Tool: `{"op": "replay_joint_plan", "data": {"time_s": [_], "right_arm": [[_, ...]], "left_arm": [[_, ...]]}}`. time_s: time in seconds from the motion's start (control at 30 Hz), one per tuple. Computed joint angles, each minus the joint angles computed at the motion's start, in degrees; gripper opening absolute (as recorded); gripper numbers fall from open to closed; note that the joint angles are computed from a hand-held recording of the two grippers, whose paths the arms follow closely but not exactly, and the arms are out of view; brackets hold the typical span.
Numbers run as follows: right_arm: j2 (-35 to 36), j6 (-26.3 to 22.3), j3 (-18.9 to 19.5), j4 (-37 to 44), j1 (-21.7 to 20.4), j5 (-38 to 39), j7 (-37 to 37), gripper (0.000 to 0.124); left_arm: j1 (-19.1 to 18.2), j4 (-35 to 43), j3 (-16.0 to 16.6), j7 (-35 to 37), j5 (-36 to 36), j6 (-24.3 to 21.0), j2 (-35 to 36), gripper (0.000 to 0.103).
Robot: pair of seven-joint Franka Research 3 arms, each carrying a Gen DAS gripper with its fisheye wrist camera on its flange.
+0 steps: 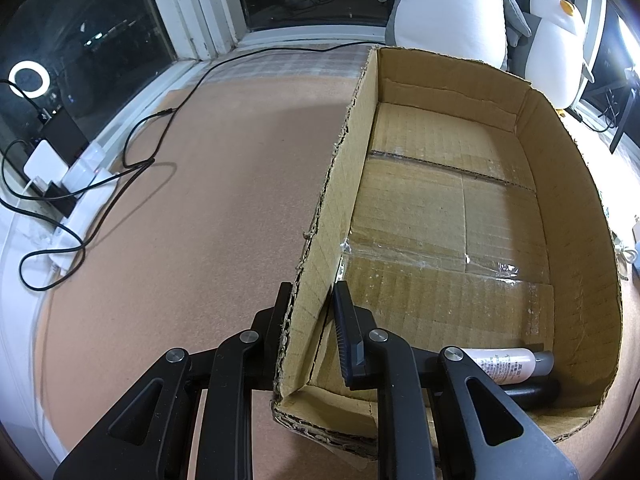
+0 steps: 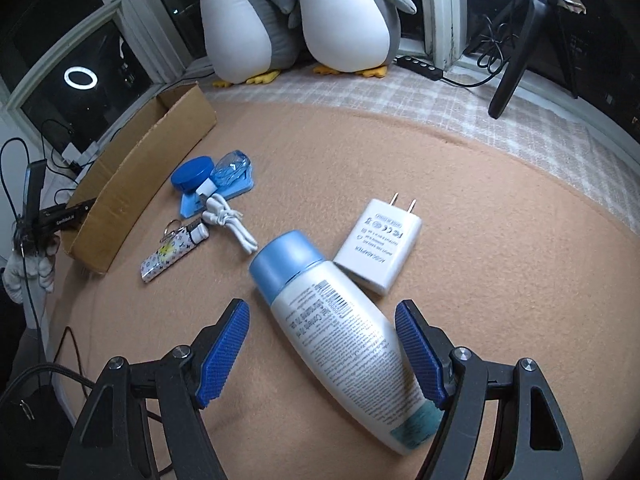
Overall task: Organize rigid objects
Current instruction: 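Grasp the blue-capped white lotion bottle with the right tool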
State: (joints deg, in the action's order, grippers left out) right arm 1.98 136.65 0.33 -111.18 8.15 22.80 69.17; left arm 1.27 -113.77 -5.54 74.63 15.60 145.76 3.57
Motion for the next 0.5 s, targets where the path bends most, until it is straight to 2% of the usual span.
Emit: {"op": "replay_joint_plan", "data": {"time_s": [0.1,0.23,0.37,0.5], "right_arm": [[-0.99,0.70,0.16,-1.40,0.23,0.65,0.56,0.072],[-2.29,3.79,0.82,-3.83,1.27,-3.96,4.04,0.069],[-2.07,5.95,1.42,-4.80,2.27,-12.42,10.49,0.048],[-1.59,8.16,1.50,-5.43,2.89,-15.58,14.63,0.044]], "left_arm": [[0.04,-0.08,0.00,-0.01,-0.06,0.15,-0.01,0.017],[0.04,-0.11,-0.01,-0.03,-0.06,0.20,-0.03,0.017],[0.05,-0.11,-0.01,-0.03,-0.06,0.20,-0.03,0.017],[0.03,-0.14,-0.02,-0.15,-0.01,0.24,-0.03,0.017]]}}
